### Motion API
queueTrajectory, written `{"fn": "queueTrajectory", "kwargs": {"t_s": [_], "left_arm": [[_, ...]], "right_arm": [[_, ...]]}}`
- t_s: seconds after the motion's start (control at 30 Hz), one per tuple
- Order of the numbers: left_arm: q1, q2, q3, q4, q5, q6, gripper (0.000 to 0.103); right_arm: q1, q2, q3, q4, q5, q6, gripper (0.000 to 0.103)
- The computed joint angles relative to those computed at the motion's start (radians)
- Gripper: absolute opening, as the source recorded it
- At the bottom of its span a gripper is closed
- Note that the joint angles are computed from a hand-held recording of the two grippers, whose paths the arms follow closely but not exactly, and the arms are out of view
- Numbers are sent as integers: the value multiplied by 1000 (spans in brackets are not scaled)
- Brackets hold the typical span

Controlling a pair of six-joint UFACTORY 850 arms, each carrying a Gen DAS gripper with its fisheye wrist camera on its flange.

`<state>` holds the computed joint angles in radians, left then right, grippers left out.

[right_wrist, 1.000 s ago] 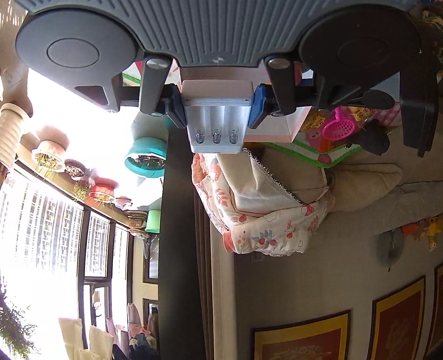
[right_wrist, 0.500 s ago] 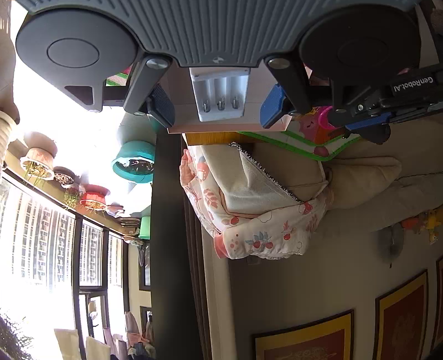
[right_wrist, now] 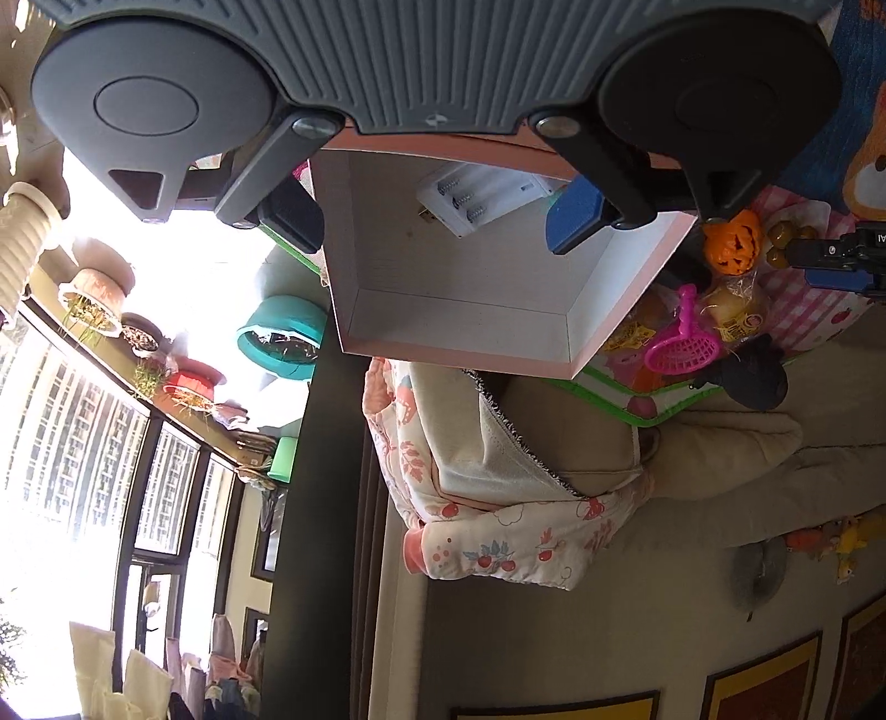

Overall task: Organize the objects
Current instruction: 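Grasp the wrapped bread bun with the left tool while the right tool grasps the black plush toy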

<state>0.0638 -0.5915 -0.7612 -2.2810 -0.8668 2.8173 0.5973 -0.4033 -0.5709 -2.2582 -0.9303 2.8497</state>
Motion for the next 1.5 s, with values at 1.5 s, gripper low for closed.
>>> {"fn": "queueTrajectory", "kwargs": {"t_s": [1.5], "left_arm": [[253, -70, -111, 201, -11, -438, 51]], "right_arm": [[-6, -536, -1035, 286, 622, -557, 103]]}}
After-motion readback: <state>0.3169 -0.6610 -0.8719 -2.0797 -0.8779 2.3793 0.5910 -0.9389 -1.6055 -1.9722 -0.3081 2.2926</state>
